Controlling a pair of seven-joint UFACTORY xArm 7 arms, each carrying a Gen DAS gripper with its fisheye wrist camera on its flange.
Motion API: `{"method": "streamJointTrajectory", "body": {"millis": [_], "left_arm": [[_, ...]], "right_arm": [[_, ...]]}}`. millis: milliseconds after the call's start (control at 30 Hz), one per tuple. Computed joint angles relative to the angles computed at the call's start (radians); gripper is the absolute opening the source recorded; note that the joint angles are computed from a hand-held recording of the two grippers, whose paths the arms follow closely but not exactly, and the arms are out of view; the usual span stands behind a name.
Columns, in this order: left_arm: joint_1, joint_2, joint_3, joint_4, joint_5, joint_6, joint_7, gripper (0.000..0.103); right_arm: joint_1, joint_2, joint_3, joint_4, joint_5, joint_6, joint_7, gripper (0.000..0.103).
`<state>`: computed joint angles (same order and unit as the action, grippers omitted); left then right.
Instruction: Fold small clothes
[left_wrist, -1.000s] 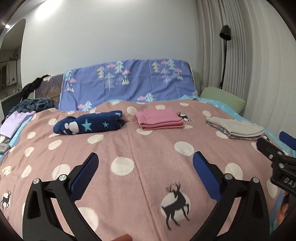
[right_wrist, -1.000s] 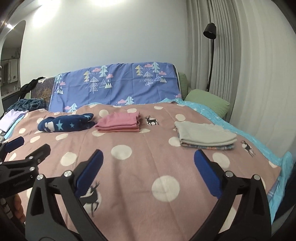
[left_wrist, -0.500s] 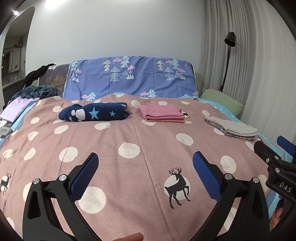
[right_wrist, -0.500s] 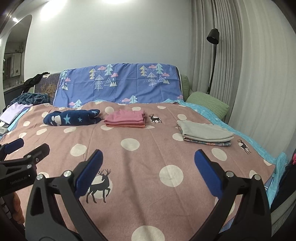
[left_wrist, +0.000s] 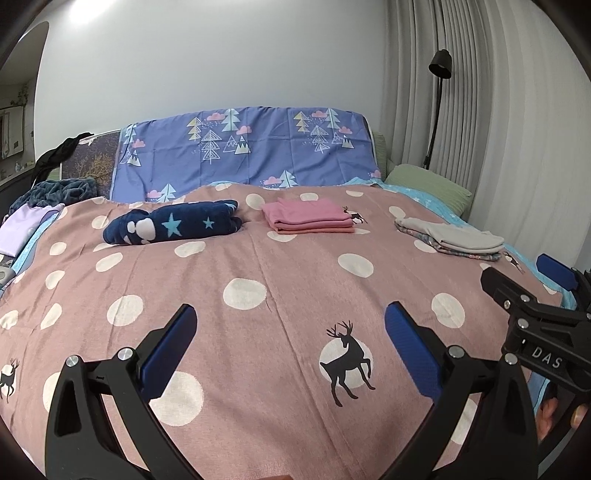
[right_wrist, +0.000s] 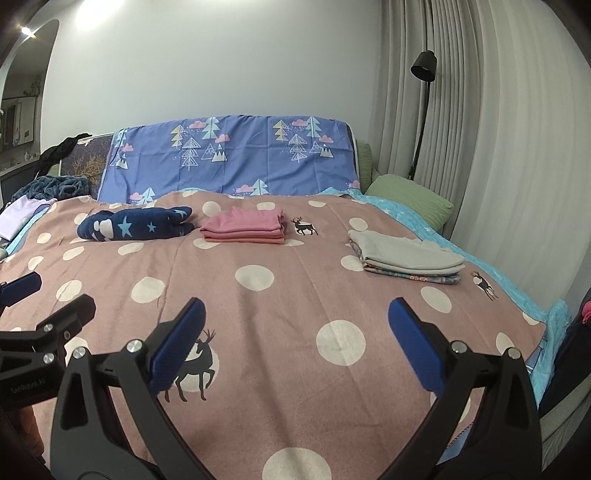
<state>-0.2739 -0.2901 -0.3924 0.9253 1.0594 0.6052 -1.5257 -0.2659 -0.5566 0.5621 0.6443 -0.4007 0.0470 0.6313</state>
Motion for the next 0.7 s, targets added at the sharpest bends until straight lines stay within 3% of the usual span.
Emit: {"method": "streamJointTrajectory", "body": {"millis": [700], "left_arm": [[-0.018, 0.046, 0.031, 0.008, 0.033, -0.021, -0.020, 0.102]], "right_arm": [[-0.096, 0.038, 0.075, 0.035, -0.077, 0.011, 0.090, 0.101]]}}
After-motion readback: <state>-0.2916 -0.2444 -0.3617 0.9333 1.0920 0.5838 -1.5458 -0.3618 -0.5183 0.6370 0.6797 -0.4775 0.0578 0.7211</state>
